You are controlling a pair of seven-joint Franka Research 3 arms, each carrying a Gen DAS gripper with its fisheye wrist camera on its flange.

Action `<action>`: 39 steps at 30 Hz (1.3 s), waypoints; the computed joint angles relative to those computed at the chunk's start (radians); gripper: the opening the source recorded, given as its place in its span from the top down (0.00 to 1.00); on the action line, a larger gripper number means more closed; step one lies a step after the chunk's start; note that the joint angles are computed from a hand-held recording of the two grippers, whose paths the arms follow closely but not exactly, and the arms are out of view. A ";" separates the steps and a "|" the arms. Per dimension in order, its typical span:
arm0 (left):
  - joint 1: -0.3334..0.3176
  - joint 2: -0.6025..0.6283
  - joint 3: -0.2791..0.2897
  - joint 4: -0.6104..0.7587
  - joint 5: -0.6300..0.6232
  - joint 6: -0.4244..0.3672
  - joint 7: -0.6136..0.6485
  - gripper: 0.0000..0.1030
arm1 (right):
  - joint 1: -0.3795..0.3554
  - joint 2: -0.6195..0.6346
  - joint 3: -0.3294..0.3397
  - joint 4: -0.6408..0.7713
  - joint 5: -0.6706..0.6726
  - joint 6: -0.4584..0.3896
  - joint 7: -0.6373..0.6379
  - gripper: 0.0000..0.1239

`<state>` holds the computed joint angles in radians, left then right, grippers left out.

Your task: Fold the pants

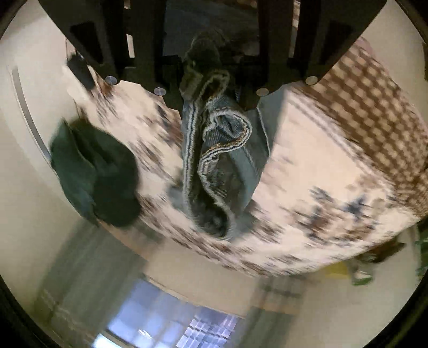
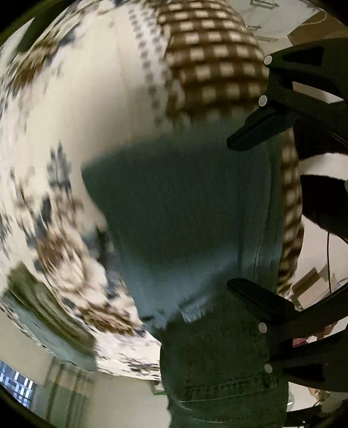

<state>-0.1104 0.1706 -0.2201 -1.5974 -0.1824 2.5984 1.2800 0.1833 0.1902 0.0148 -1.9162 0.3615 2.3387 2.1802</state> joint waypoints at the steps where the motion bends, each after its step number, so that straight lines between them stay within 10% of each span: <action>1: -0.016 0.010 -0.011 0.006 0.012 -0.006 0.002 0.76 | -0.012 -0.036 -0.010 -0.051 0.003 0.003 -0.014 0.21; 8: -0.156 0.145 -0.074 0.067 0.119 -0.056 0.016 0.76 | -0.088 -0.202 -0.060 -0.300 -0.029 -0.001 -0.034 0.21; 12: -0.226 0.281 -0.082 0.238 0.188 -0.280 0.014 0.71 | -0.135 -0.268 -0.077 -0.394 -0.037 -0.006 -0.046 0.21; 18: -0.210 0.295 -0.128 0.304 0.074 -0.350 0.096 0.04 | -0.194 -0.352 -0.106 -0.490 0.014 0.025 -0.111 0.21; 25: -0.161 0.285 -0.036 0.392 0.107 -0.465 0.069 0.04 | -0.174 -0.279 -0.167 -0.449 0.574 0.137 -0.515 0.18; 33: -0.073 0.450 0.038 0.589 0.219 -0.693 0.033 0.04 | -0.254 0.031 -0.069 -0.231 0.978 -0.028 -0.767 0.18; 35: -0.057 0.469 0.028 0.598 0.206 -0.696 0.042 0.04 | -0.257 0.008 -0.050 -0.257 1.016 -0.016 -0.765 0.33; 36: -0.055 0.485 0.021 0.619 0.197 -0.707 0.047 0.04 | -0.249 -0.019 -0.046 -0.277 1.010 0.007 -0.762 0.69; 37: -0.055 0.507 0.017 0.646 0.192 -0.729 0.050 0.04 | -0.234 -0.046 -0.043 -0.295 0.975 0.046 -0.721 0.80; 39: -0.061 0.528 0.010 0.669 0.187 -0.757 0.065 0.04 | -0.206 -0.148 -0.043 -0.357 0.925 0.142 -0.669 0.85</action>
